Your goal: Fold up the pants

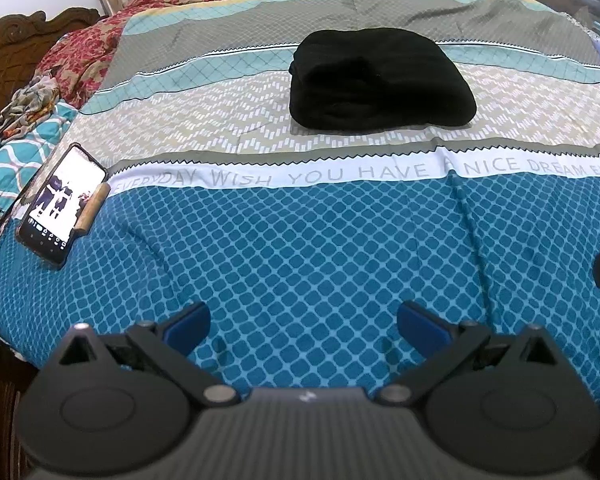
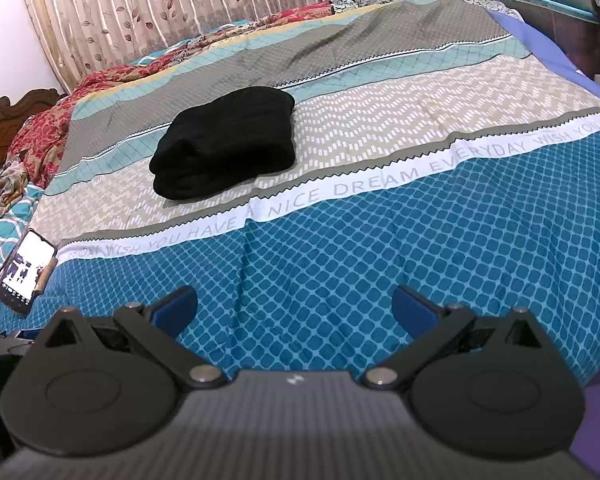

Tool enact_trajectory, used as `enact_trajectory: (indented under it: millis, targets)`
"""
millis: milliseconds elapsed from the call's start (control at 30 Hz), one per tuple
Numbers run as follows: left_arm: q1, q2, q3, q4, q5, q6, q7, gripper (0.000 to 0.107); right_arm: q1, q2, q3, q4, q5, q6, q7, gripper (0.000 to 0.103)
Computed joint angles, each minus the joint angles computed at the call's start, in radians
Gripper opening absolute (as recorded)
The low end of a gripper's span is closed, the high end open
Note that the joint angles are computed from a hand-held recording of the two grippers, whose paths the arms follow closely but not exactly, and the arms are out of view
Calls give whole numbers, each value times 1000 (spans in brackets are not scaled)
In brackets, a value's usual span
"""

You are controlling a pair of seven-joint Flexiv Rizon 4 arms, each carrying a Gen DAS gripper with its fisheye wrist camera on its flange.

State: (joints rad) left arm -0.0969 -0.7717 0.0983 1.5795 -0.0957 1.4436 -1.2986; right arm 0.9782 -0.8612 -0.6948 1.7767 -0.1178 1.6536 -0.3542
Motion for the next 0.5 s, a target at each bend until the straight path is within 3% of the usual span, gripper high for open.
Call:
enact_trajectory:
  millis: [333, 500]
  targets:
    - [-22, -8, 28, 4, 10, 59, -14, 103, 4, -2, -8, 3, 16, 13, -22, 103]
    - [-31, -12, 42, -6, 9, 41, -17, 103, -2, 0, 1, 0, 18, 11, -27, 103]
